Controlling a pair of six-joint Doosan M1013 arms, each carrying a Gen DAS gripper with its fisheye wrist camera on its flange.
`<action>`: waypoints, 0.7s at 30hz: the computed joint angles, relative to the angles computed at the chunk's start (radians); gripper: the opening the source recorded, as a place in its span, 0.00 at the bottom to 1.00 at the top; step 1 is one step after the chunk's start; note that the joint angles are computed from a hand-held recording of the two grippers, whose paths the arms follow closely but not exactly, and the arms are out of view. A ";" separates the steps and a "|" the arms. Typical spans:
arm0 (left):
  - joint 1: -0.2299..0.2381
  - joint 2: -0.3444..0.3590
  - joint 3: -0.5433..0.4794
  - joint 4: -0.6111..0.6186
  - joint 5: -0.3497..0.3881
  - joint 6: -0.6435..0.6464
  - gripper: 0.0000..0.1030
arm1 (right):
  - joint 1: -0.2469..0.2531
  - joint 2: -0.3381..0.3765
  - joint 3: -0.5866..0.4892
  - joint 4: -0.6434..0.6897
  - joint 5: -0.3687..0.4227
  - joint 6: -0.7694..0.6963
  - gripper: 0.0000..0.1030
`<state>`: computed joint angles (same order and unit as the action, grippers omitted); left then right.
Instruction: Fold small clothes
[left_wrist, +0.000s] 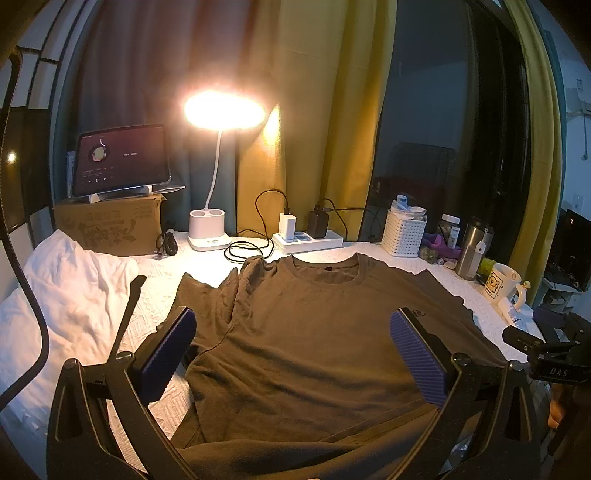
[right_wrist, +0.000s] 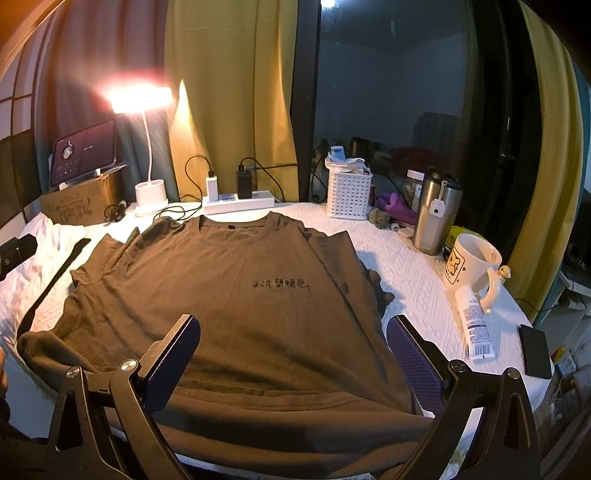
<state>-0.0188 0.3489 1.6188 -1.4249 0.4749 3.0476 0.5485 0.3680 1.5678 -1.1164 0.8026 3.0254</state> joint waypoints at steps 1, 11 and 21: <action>-0.001 0.000 0.000 0.000 -0.001 0.000 1.00 | 0.000 0.001 -0.001 0.000 0.000 0.000 0.99; -0.003 -0.002 0.001 0.010 -0.006 -0.009 1.00 | -0.002 -0.002 0.004 -0.002 -0.003 0.003 0.99; -0.015 0.013 -0.024 0.064 -0.012 -0.046 1.00 | -0.011 0.006 -0.002 0.025 -0.009 -0.023 0.99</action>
